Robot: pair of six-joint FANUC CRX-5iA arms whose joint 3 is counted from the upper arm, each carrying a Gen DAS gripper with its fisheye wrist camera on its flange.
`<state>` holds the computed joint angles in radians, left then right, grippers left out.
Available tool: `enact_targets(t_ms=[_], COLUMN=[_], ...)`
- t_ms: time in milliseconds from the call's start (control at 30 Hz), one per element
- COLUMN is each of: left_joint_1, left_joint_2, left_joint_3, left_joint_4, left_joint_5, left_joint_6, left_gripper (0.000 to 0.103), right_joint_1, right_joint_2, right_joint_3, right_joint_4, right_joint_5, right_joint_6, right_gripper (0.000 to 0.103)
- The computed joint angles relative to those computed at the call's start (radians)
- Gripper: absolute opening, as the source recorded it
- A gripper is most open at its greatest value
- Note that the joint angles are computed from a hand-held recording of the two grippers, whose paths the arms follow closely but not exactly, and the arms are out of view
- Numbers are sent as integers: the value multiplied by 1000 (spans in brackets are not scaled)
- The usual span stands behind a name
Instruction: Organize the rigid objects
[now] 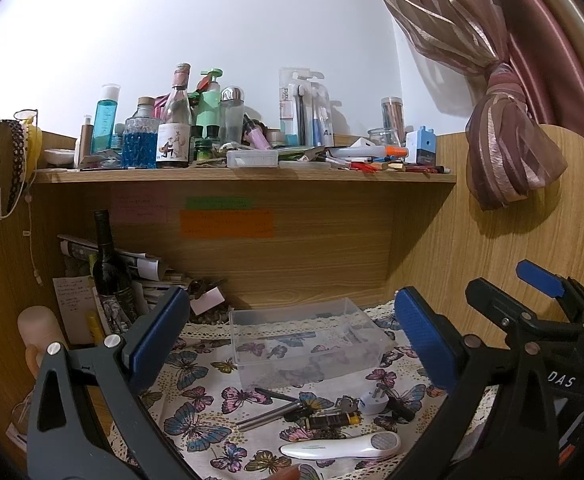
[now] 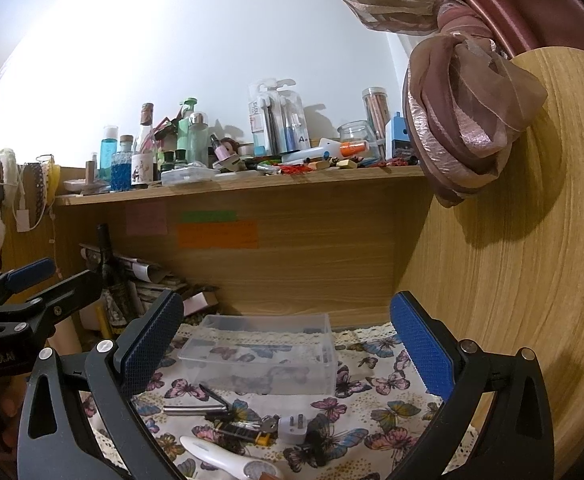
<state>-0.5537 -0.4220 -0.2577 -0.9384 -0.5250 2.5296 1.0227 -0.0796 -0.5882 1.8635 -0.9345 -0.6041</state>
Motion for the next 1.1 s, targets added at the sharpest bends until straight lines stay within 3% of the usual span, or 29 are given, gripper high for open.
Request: enact_targets(t_ms=[567, 667, 833, 1100], left_joint_1=[13, 89, 272, 387], left_joint_2=[-1, -8, 3, 81], left_joint_3=[-6, -37, -134, -203], left_joint_4=[9, 134, 552, 815], left_joint_5=[24, 99, 206, 181], left_joint_6=[0, -108, -492, -735], left_gripper=[103, 103, 103, 103], right_joint_1=[1, 3, 2, -11], right_joint_2=[2, 12, 34, 78], right_joint_3=[4, 10, 18, 49], right_joint_4=[-7, -24, -96, -311], right_joint_5=[3, 5, 20, 126], right_joint_6=[7, 24, 71, 195], right_gripper=[103, 103, 103, 103])
